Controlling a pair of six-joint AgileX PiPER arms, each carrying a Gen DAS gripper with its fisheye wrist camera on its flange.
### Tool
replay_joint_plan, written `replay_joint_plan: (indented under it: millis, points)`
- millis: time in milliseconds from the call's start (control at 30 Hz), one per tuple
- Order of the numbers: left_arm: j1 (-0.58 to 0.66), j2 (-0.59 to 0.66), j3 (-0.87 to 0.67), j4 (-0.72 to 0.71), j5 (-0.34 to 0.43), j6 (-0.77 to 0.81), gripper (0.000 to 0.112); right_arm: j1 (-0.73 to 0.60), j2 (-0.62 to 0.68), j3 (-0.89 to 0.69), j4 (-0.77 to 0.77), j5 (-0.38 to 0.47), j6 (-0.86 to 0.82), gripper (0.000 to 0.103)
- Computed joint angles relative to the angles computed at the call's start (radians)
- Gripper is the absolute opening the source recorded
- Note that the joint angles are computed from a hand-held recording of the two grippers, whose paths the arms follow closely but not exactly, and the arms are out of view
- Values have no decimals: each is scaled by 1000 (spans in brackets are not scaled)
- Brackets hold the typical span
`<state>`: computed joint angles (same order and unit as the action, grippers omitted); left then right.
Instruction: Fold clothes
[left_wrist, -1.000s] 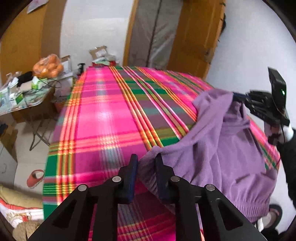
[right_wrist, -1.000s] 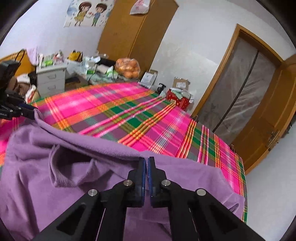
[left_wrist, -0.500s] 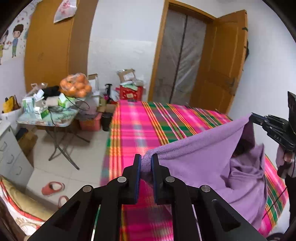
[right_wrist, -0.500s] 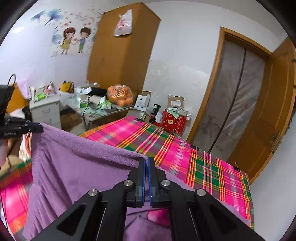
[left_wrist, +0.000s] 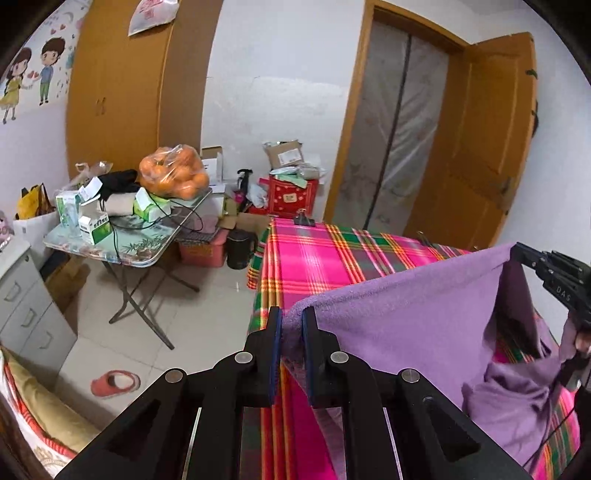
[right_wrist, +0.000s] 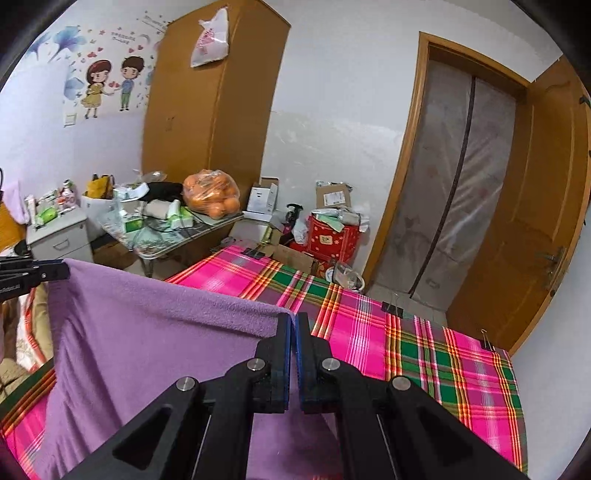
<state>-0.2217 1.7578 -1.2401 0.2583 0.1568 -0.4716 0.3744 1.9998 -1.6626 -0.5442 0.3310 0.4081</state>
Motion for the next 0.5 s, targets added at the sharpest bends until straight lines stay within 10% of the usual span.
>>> replay_joint_plan:
  millis: [333,500]
  points:
    - [7,323,-292,-136,173,144,11,-33,418,-520,285,320,-278,4]
    - [52,317,-285,-391,212,335,18,-45,304,-309,296,214,-259,9]
